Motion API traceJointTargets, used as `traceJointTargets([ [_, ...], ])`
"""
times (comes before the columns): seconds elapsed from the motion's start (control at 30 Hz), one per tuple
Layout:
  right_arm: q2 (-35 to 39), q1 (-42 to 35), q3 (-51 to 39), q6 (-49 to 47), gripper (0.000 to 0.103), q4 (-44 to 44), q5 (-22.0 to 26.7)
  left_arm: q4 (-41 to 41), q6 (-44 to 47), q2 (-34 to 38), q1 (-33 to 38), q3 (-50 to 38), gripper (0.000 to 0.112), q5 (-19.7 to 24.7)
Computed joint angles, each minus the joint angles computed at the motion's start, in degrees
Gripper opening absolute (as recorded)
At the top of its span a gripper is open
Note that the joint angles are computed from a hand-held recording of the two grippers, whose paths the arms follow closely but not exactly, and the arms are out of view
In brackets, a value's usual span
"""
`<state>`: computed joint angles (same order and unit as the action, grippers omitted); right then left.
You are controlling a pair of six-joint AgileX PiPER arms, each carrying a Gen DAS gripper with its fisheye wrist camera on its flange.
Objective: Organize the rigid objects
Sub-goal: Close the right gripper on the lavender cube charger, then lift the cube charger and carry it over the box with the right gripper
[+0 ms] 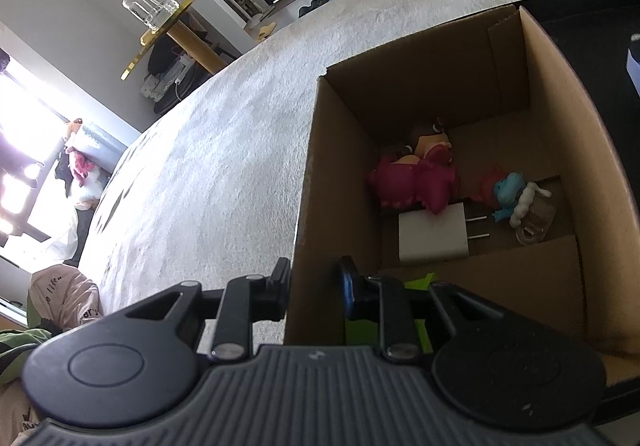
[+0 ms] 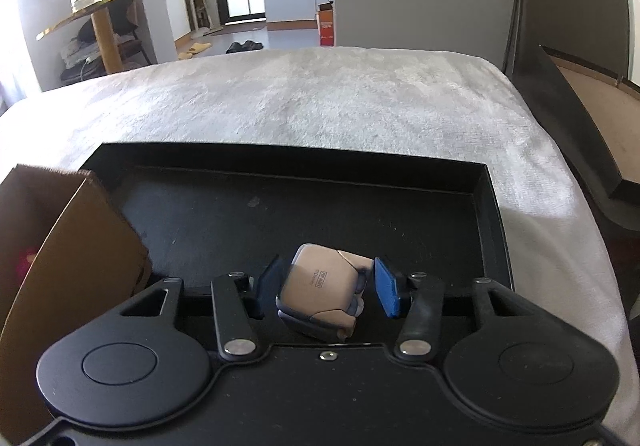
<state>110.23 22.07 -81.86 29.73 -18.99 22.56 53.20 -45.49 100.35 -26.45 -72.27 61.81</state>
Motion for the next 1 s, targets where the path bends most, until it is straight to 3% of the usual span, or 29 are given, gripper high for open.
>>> traceJointTargets([
  [0.37,-6.1,2.4,7.6,0.0,0.049,-1.4,1.1,-0.9,-0.1,-0.9,0.6,0.6,0.024,-1.1],
  [0.5,-4.8,3.2,5.5,-5.0,0.043,1.4,5.9,-1.7,0.3,-1.3,1.1,0.6,0.024,-1.6],
  [1.0,-8.0,6.5,3.2,-1.5,0.042,-3.8,12.5,-6.1,0.1,-4.3,4.0,1.7,0.02,-6.0],
])
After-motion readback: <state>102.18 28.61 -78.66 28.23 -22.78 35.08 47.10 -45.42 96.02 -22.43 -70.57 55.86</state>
